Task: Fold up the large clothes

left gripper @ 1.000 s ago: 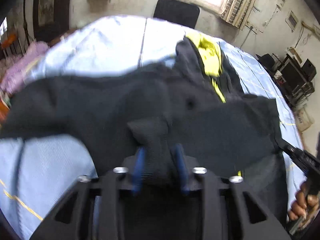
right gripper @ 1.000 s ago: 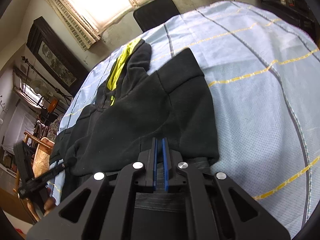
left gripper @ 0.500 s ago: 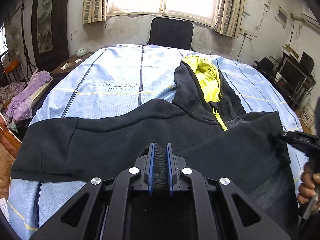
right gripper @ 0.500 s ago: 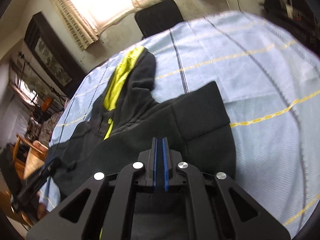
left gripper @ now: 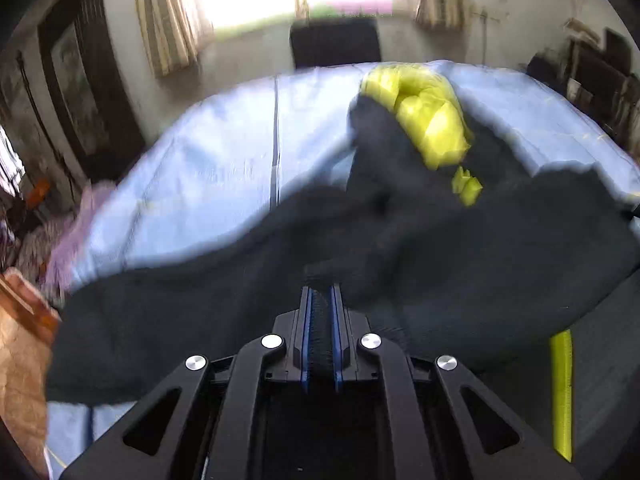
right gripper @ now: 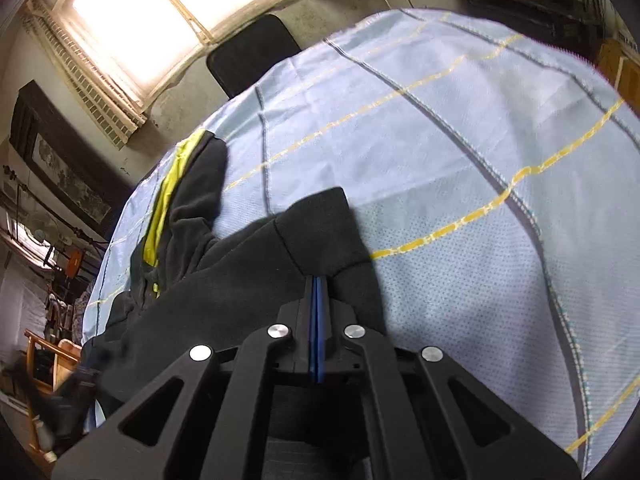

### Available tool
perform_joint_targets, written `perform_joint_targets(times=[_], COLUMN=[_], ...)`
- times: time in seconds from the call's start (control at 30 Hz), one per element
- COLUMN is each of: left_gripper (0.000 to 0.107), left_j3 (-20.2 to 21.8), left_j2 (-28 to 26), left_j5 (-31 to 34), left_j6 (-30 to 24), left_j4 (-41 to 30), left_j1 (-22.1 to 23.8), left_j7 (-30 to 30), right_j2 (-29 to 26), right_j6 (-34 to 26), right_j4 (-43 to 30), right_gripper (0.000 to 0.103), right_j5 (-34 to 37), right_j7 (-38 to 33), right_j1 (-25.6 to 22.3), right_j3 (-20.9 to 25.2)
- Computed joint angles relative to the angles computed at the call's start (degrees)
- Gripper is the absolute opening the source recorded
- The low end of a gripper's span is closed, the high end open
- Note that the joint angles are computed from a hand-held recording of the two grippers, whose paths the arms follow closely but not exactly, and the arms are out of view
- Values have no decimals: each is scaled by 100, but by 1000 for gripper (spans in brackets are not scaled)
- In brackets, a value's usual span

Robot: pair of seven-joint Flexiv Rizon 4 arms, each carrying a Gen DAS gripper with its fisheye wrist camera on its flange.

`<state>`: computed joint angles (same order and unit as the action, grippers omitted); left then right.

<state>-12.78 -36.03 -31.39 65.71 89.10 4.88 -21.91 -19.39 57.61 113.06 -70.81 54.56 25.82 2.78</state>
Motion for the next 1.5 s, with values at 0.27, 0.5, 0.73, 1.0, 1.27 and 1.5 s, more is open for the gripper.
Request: perform_joint_targets(times=[0.27, 0.5, 0.73, 1.0, 1.27, 1.5], left_gripper=[26, 47, 53, 63, 63, 63], left_j3=[21, 57, 201, 716, 680, 532], left_j2=[186, 133, 130, 101, -423, -549], left_j5=[-398, -95, -193, -316, -624, -708], left_j6=[-644, 454, -652, -1390, -2676, -2942], left_j4=[-103, 319, -211, -594, -1526, -1629], left_j1=[139, -161, 62, 594, 1219, 1104], left_j7=[-113, 320, -538, -1758, -3219, -3565], right_j2=[-602, -670, -857, -421, -399, -455], right_j6=[875, 1164, 1221, 1441, 1151, 1580], right_j4=[-824, -667, -1096, -751, -845, -773], right_gripper=[4, 2, 30, 36, 41, 41], right_j5=[-19, 519, 794, -420, -1162, -1925], right_j7=[-1047, -1102, -2059, -602, -85, 964], right_j1=[-76, 236, 347, 1007, 782, 362], right_j3=[-102, -499, -154, -690, -194, -81])
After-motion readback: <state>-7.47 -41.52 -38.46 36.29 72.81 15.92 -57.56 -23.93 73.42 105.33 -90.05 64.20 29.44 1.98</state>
